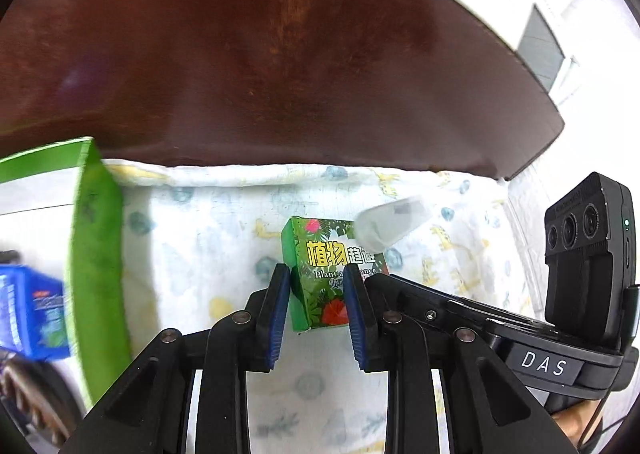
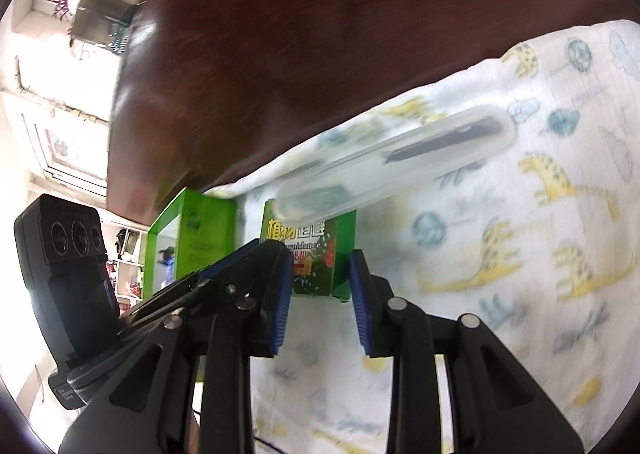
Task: Organize rigid objects
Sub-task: 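Carry the green box into the storage box and open the left tool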
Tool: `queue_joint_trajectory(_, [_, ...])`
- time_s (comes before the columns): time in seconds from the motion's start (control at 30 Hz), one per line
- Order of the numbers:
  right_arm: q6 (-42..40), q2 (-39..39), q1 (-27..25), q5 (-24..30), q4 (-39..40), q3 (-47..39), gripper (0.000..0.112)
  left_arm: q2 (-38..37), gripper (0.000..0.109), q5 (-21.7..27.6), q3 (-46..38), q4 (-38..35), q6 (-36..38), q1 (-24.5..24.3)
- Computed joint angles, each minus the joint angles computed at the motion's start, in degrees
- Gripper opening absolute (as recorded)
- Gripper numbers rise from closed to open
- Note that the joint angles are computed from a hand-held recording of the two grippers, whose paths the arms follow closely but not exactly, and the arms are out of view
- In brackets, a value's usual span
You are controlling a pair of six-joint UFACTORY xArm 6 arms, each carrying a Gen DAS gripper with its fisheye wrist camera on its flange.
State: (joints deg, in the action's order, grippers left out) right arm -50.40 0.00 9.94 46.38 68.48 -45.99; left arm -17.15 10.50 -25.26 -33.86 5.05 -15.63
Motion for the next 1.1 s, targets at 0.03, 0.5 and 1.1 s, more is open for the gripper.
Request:
queue_joint_trajectory(0.03, [-0.1,-1.1,0.3,0.1,0.1,0.7,0.029,-0.2,0.027,-0.6,0.3,2.1,-2.4,-0.5])
queue_joint_trajectory(0.5, [-0.7,-11.0,11.1,-2.0,2.8,5.0,0.031,-27.3,0.027,7.3,13.0,12.4,-6.9,11.3])
queue_joint_trajectory(1.1, [4.0,-1.4,32.7,-8.5,1.9,-3.6,0.031,-44.4,0.027,27.1,19.7,-3.7,20.6,46.5])
